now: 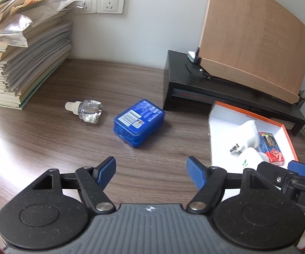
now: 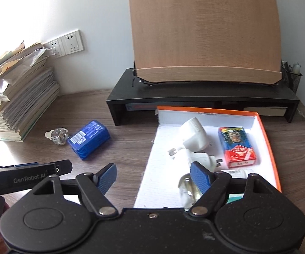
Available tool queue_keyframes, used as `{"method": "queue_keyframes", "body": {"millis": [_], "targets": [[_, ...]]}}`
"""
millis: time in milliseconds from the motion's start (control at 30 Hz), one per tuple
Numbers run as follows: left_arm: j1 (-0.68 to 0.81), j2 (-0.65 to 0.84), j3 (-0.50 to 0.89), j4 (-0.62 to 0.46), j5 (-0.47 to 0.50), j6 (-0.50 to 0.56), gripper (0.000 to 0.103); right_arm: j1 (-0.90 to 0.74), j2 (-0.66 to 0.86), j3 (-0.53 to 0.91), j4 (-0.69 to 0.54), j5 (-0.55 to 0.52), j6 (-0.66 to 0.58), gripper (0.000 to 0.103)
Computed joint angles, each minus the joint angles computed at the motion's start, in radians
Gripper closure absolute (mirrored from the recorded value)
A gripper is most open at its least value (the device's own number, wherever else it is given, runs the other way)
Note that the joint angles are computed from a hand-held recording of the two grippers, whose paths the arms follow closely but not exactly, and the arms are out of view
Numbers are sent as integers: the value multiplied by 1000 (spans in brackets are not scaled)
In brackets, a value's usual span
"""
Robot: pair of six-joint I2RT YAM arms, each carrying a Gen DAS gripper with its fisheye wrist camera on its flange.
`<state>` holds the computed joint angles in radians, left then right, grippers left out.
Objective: Organize rigid objects
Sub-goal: 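Move the left gripper to the glass perfume bottle while the right moves to the blue box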
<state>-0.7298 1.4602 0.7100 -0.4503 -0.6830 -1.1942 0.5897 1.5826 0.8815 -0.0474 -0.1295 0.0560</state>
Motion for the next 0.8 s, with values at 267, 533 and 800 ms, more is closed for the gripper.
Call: {"method": "queue_keyframes", "body": {"millis": [267, 533, 800], "targets": [[88, -75, -83, 28, 30, 52, 26, 85, 77, 59, 6, 38, 45, 12], [269, -121, -181, 137, 98, 197, 18, 151, 170, 125, 11, 57, 103, 11], [552, -31, -236, 410, 207, 479, 7, 209, 263, 213, -11, 107, 164, 11]]}}
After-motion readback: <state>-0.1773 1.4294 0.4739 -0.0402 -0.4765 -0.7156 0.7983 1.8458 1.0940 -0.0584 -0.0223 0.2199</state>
